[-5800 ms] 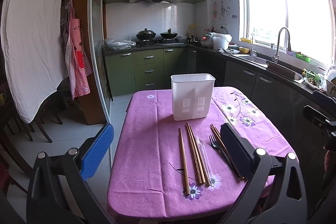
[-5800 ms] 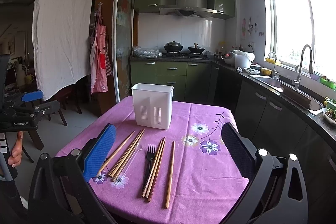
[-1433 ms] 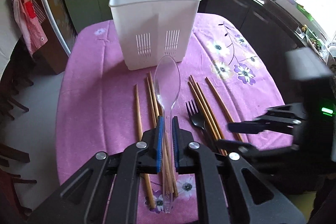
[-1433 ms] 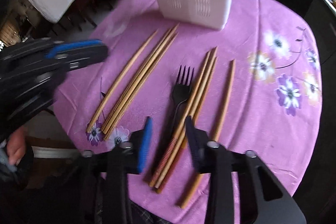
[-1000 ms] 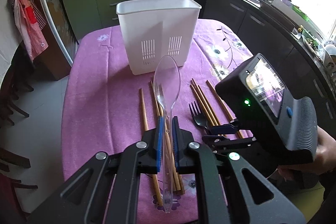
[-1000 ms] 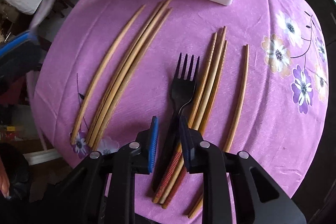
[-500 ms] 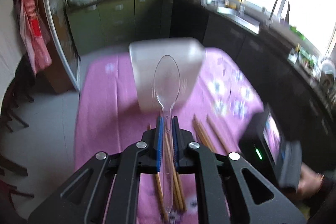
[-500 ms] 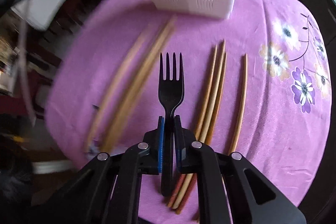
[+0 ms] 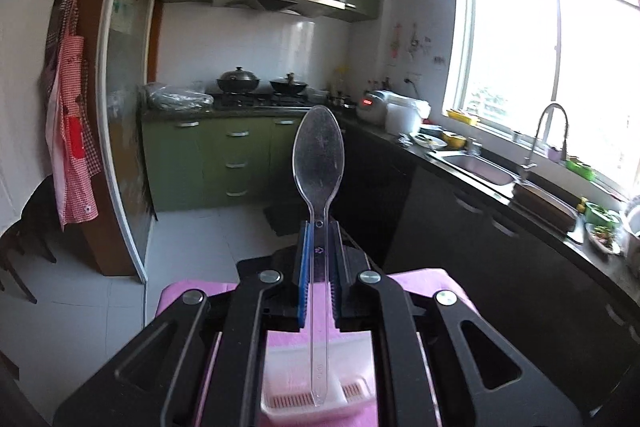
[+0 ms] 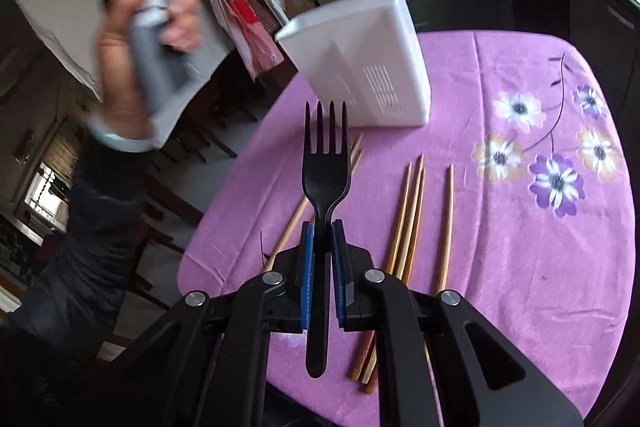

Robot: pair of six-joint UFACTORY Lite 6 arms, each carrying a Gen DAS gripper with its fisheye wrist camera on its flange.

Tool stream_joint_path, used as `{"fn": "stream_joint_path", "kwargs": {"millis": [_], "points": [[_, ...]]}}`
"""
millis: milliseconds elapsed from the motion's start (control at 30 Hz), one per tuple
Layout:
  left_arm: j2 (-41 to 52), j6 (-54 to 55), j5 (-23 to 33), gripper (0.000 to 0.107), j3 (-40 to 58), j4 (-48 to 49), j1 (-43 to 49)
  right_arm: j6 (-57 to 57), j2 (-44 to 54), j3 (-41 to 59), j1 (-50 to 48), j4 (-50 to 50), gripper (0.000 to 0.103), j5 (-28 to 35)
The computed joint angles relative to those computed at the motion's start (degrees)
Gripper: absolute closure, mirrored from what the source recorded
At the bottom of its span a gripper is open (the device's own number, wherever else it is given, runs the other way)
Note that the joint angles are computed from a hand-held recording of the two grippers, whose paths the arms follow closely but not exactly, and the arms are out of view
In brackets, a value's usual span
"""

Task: Organize utensils
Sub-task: 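Lift the spoon into the white holder and open the left tool while the right tool grasps the black fork, then carry the black fork over the white holder and open the right tool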

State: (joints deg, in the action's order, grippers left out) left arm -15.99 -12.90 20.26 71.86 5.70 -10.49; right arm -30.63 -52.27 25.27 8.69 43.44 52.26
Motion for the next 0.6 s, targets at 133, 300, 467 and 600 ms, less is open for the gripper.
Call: {"fn": "stream_joint_path", "kwargs": {"millis": [133,300,467,600], "points": [[2.3,-6.9,-4.4,0.098,-4.2,7.2,-0.8,-4.3,-1.8,3.1,-6.5,2.5,0.093,4.9],[1.6,-10.4,-6.9,0.098,-10.1,11.4,-1.3,-7.1,3.5,11.4,-9.5,5.2,0.093,4.9],[0.6,-8.2,-8.1,0.092,-14.5,10.1,-0.4,-7.3,13.5,24.0,-8.4,6.8,0.093,0.1],[-3.1,-4.5,-8.0,0.078,-17.5,6.9,0.4,-3.7,21.6,34.3,-4.5,4.7,0.093,-6.1]]}}
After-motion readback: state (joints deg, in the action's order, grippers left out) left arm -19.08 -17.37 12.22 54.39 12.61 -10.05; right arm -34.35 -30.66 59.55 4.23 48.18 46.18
